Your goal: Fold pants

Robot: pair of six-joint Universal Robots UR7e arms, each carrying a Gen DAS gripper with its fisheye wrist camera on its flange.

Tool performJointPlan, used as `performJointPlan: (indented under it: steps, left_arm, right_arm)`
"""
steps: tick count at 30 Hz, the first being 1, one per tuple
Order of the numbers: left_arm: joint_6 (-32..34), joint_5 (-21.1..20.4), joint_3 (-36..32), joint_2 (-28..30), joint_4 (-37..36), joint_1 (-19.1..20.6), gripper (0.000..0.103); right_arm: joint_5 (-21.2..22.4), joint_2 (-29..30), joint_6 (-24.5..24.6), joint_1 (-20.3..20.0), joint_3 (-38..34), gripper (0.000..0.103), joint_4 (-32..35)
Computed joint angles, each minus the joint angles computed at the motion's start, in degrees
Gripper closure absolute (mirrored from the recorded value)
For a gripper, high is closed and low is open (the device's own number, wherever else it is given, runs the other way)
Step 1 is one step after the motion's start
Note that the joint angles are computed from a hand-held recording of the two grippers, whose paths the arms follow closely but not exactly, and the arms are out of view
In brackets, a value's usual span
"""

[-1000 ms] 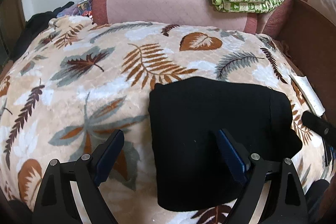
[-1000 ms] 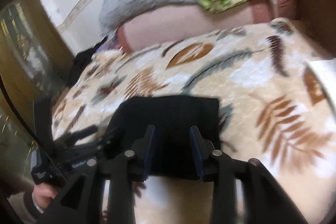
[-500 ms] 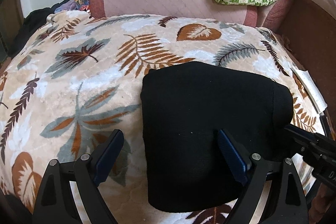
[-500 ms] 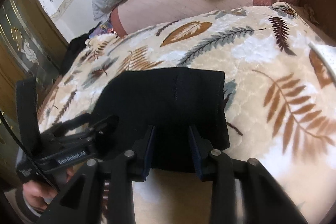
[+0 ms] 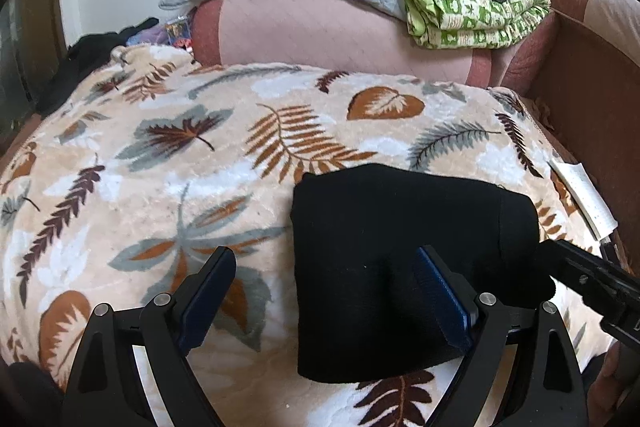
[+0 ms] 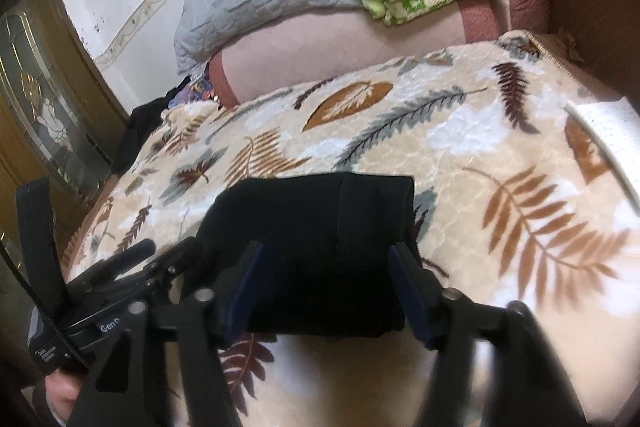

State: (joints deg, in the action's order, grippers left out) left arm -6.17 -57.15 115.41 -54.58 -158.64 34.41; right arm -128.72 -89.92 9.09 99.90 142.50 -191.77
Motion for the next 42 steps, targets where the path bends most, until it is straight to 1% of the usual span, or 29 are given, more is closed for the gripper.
performJointPlan:
  steps: [3, 6, 8, 10, 13, 20, 26, 30, 36, 42]
  left_arm:
    - [0.2, 1.1, 0.9, -0.9, 0.1, -1.0, 0.012]
    - [0.6, 0.7, 1.7, -2.0, -0.3, -1.6, 0.012]
    - [0.4, 0.6, 2.3, -2.9, -0.7, -2.0, 0.012]
    - [0.3, 0.9, 2.9, -3.5, -1.1, -2.4, 0.012]
    - [0.1, 1.6, 3.9, -4.5, -1.8, -3.0, 0.012]
    - [0.0, 2.5, 5.3, -6.0, -1.9, -4.3, 0.012]
    - [0.4, 2.8, 5.6, -6.6, -1.3, -4.4, 0.011]
    - [-0.3, 2.6, 5.6, -6.8, -0.8, -4.2, 0.009]
    - [-0.1, 2.4, 5.5, -6.8, -0.7, -4.3, 0.008]
    - [-0.1, 2.9, 5.8, -6.5, -1.3, -4.2, 0.008]
  right_arm:
    - [-0.6, -0.4, 0.1, 0.4, 0.2, 0.036, 0.1]
    - [-2.1, -0.2, -0.3, 1.4, 0.3, 0.035, -0.5]
    - [-3.3, -0.3, 0.1, 1.9, 0.1, 0.026, 0.2]
    - [-4.2, -0.1, -0.1, 2.5, 0.3, 0.024, -0.8]
    - [-5.8, 0.0, -0.1, 3.3, 0.3, 0.022, -1.0]
    - [-8.1, 0.8, -0.5, 4.7, -0.1, 0.021, -1.5]
    - [-8.9, 1.6, -0.6, 5.2, -0.4, 0.021, -1.6]
    - [-9.3, 2.1, -1.0, 5.4, -0.6, 0.021, -2.0]
    - [-9.7, 2.5, -1.0, 5.2, -0.4, 0.018, -2.9]
    - [-8.9, 2.6, -0.1, 4.5, -0.3, 0.018, -2.0]
